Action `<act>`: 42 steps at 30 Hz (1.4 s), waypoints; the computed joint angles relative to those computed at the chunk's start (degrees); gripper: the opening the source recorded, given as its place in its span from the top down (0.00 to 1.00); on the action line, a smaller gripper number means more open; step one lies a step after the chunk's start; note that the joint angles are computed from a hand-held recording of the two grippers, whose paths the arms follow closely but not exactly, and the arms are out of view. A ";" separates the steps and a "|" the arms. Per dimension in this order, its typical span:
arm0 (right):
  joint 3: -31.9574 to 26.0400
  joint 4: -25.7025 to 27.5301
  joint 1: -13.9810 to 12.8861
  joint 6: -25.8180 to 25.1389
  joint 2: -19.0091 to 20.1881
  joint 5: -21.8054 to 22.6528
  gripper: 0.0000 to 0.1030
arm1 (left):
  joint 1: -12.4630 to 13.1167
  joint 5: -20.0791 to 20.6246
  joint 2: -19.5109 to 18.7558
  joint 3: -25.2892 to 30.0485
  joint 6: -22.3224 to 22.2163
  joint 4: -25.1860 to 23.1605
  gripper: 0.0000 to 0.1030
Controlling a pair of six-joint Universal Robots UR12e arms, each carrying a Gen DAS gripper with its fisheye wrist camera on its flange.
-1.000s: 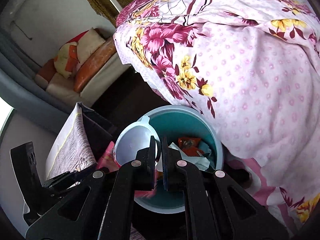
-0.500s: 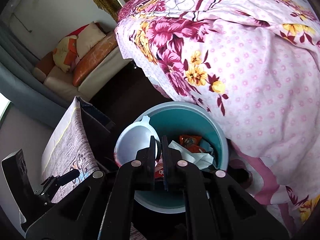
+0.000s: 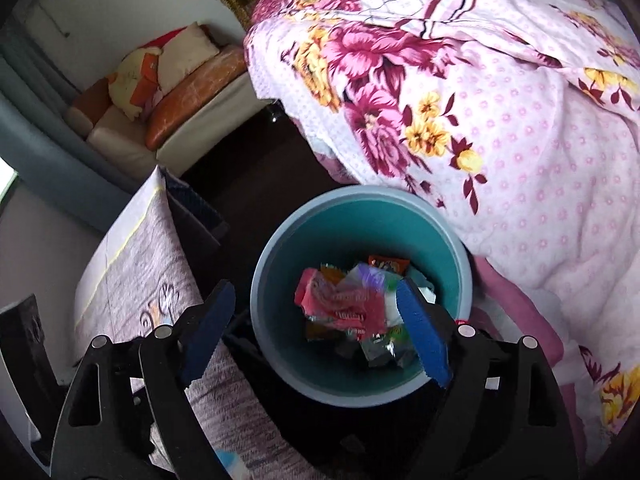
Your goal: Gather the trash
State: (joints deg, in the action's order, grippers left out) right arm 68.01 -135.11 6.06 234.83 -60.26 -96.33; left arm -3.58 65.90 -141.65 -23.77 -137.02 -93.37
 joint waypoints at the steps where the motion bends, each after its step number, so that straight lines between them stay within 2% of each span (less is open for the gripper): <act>1: -0.71 1.10 0.35 -0.64 0.20 0.03 0.23 | 0.17 -0.13 0.08 0.06 -0.03 -0.31 0.10; 6: -2.36 3.61 1.56 -2.85 0.30 -0.48 0.15 | 1.02 -0.34 1.90 -2.46 -0.59 1.99 0.09; 17: -6.73 7.23 4.06 -7.69 0.53 -4.47 0.07 | 3.18 -1.31 4.25 -5.18 -2.56 3.89 0.04; 21: -7.30 8.37 4.96 -8.55 0.10 -6.75 0.07 | 3.86 -1.06 5.22 -6.74 -3.17 4.95 0.04; 30: -8.65 9.72 6.25 -11.07 0.81 -7.20 0.07 | 5.37 -1.12 7.68 -11.11 -4.12 8.48 0.04; 42: -10.05 12.36 7.57 -11.59 1.52 -9.09 0.07 | 6.25 -0.47 10.12 -15.73 -5.27 12.54 0.04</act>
State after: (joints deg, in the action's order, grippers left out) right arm 57.96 -122.75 13.63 223.24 -58.75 -105.43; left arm 2.67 65.43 -131.52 -39.51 -142.29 -80.83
